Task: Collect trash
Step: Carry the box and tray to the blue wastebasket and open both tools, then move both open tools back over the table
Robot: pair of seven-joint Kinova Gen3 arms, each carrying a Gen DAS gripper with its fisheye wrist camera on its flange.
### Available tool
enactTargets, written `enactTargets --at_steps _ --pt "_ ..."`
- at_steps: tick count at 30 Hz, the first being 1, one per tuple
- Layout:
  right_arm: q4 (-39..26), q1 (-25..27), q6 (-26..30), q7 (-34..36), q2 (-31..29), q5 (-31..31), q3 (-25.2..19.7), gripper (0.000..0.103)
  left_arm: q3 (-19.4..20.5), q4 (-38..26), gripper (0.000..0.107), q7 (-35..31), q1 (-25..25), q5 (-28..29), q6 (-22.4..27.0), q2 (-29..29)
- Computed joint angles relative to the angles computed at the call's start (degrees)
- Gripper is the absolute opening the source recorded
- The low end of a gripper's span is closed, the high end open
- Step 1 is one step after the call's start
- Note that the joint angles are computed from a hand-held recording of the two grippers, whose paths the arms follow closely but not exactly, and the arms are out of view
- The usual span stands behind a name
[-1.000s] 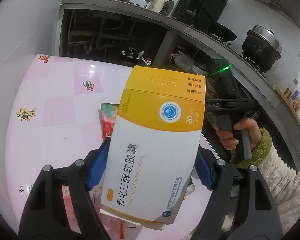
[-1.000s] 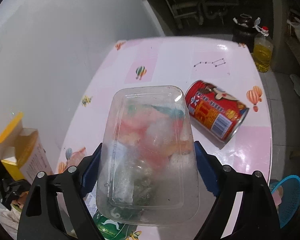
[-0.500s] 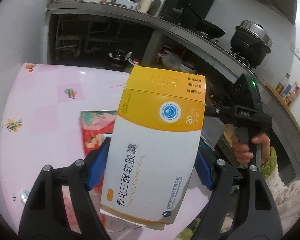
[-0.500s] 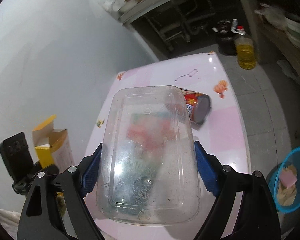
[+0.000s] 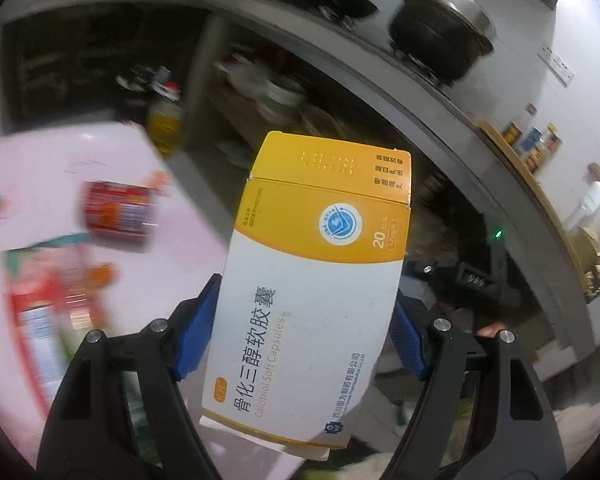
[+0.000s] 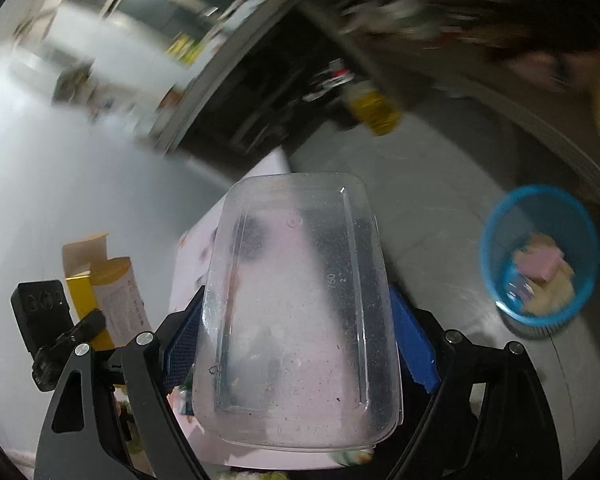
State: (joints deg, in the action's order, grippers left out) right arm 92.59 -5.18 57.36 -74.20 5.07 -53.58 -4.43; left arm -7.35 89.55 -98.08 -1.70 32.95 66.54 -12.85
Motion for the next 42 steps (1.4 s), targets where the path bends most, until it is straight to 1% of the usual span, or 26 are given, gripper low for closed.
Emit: enactTargets --at_steps 2,3,6,7,9,13,14,16,17,18,19,20,21,22,23,24,25,27,29,32,35,38,39,41,42 --pt "3.2 2.2 -0.8 -0.6 -1.5 0.1 2.0 0.083 1.3 -2.2 0.072 0.6 1.1 2.1 0.3 4.2" --pt "4.5 3.0 -1.5 -1.3 -1.9 0.5 2.8 0.083 3.0 -3.8 0.072 1.2 1.2 2.8 0.1 6.8" --pt "8.2 5.7 -2.1 -1.4 -2.0 -0.3 4.9 0.083 6.7 -8.2 0.073 3.3 2.3 2.9 0.1 13.7" --pt "9.6 6.4 -2.8 -1.6 -1.7 -0.4 5.4 0.083 7.3 -10.3 0.073 4.2 3.2 2.4 0.8 16.4" --pt "10.9 7.5 -3.6 -2.0 -0.9 -0.3 5.7 0.083 10.7 -13.7 0.073 6.7 3.3 1.0 1.2 21.3" --pt "13.6 10.0 -5.9 -0.9 2.6 -2.9 5.7 0.083 13.9 -20.4 0.073 11.7 6.1 -2.7 2.9 30.8" --pt "14.3 11.0 -6.1 -0.1 3.4 -3.7 5.4 0.083 14.3 -22.0 0.073 12.9 6.6 -3.6 3.4 32.5" --pt "14.2 11.0 -8.3 -0.8 5.9 -4.0 4.7 0.083 15.1 -26.1 0.074 15.6 8.2 -5.7 4.5 36.9" --pt "14.0 12.1 -9.3 -0.9 7.2 -4.0 3.3 0.084 15.3 -27.2 0.074 16.4 8.9 -6.4 4.5 38.1" --pt "13.7 12.2 -10.9 -0.7 8.6 -4.2 2.7 0.085 15.5 -29.3 0.077 17.8 9.8 -7.8 4.5 40.0" --pt "13.1 11.1 -13.2 -0.6 10.4 -4.5 3.0 0.086 15.5 -31.2 0.080 18.9 10.8 -8.9 4.0 41.7" --pt "13.2 11.2 -15.6 -0.3 11.6 -5.2 2.4 0.087 15.7 -32.0 0.084 19.6 11.2 -9.9 3.4 42.6" --pt "13.3 12.2 -17.2 1.0 13.0 -6.3 1.2 0.090 15.0 -33.9 0.086 21.3 12.7 -11.7 2.4 44.3" --pt "13.0 12.1 -19.6 2.7 15.4 -7.9 0.7 0.091 14.4 -34.7 0.086 23.0 14.0 -13.4 1.7 45.1" --pt "13.0 13.1 -21.6 3.6 16.8 -8.5 -0.8 0.092 14.1 -36.6 0.087 24.7 15.1 -15.2 1.8 46.6" --pt "12.8 13.0 -23.7 3.5 18.5 -8.5 -1.5 0.092 14.2 -38.8 0.087 25.5 15.1 -16.1 2.9 48.2" --pt "12.1 12.0 -25.5 2.7 20.8 -7.6 -1.0 0.092 14.5 -40.1 0.087 26.2 15.1 -16.5 3.7 49.4" --pt "11.2 11.5 -27.3 0.0 23.6 -5.2 -1.6 0.092 15.0 -39.7 0.087 27.7 14.5 -16.1 3.9 49.8" --pt "11.8 11.6 -29.1 -2.0 24.2 -3.5 -2.5 0.092 16.0 -36.1 0.087 26.5 12.8 -14.8 1.6 47.9" --pt "13.8 13.6 -32.4 -1.1 23.8 -3.6 -6.0 0.092 16.7 -30.9 0.087 23.6 11.2 -13.9 -1.4 44.0" --pt "15.7 15.3 -34.2 -1.2 22.1 -1.9 -8.6 0.092 16.8 -27.1 0.087 21.5 10.0 -12.8 -4.0 39.9" --pt "18.1 16.7 -35.3 -1.4 18.7 -0.9 -10.7 0.092 16.2 -23.8 0.087 20.1 9.2 -11.9 -5.5 35.9" --pt "19.2 16.5 -35.6 -1.7 17.1 -0.4 -10.8 0.092 16.6 -21.8 0.087 19.0 8.3 -11.4 -6.2 33.7" --pt "20.2 16.7 -34.8 -1.4 14.6 0.5 -11.0 0.092 16.1 -19.6 0.087 18.0 8.1 -11.7 -6.4 30.2" --pt "20.6 16.2 -34.3 -1.7 13.4 1.2 -10.5 0.092 15.8 -17.9 0.087 17.3 7.9 -11.5 -6.9 28.3"
